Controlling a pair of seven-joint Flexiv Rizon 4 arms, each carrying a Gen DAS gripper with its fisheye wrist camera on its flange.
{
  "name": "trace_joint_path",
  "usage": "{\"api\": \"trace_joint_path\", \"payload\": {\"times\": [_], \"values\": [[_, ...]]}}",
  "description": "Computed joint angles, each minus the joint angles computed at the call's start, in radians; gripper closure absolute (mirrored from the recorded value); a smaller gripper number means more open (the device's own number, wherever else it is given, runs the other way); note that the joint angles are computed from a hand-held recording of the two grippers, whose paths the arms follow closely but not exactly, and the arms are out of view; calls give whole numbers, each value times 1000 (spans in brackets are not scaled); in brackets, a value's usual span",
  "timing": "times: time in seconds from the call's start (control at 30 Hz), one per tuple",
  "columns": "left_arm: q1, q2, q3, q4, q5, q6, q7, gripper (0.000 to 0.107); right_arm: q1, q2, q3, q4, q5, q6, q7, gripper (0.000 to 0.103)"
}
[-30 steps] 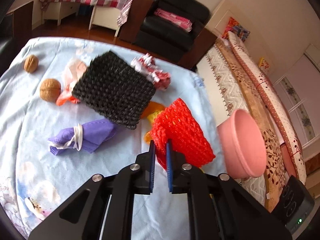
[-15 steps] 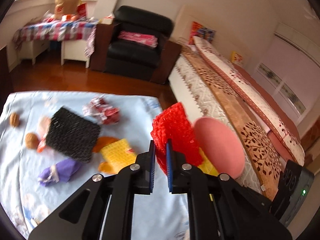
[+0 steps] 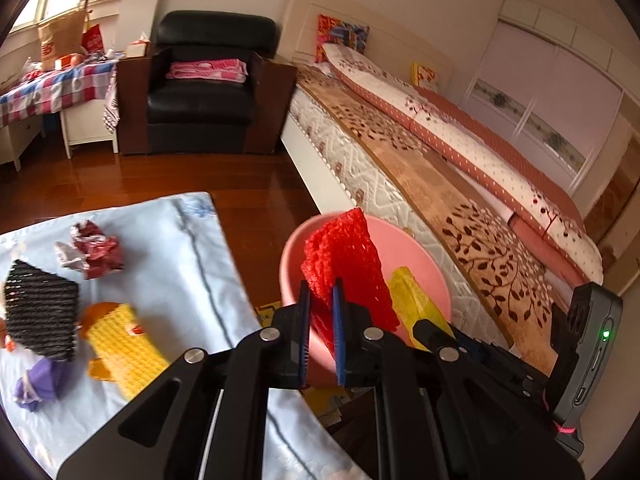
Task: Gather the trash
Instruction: 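Carry both items over the pink bucket and open both grippers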
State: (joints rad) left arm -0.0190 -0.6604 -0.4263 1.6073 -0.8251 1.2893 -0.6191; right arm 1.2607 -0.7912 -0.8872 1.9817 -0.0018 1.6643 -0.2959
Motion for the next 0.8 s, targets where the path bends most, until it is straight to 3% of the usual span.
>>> {"api": "trace_joint_path", "payload": {"times": [0.23, 0.47, 0.5, 0.57, 0.6, 0.63, 0.8], "values": [[-62, -66, 62, -78, 113, -14, -86, 98, -25, -10, 9, 1, 8, 2, 8, 83], [-46, -88, 32, -95, 165, -19, -101, 97, -31, -19, 15, 1, 9, -3, 21, 83], [-36, -86, 18, -86, 163, -14, -88, 94, -34, -19, 18, 0, 8, -3, 21, 83], [-31, -84, 12, -86, 164, -23, -87, 79, -37, -21, 20, -1, 5, -5, 24, 83], [-28, -82, 10, -86, 161, -34, -91, 64, -38, -21, 21, -2, 4, -7, 25, 83], [-24, -81, 4, -85, 154, -40, -91, 59, -38, -22, 20, -3, 3, -9, 27, 82], [-6, -67, -22, -65, 120, -32, -54, 59, -30, -26, 9, 0, -2, -15, 43, 79]]}}
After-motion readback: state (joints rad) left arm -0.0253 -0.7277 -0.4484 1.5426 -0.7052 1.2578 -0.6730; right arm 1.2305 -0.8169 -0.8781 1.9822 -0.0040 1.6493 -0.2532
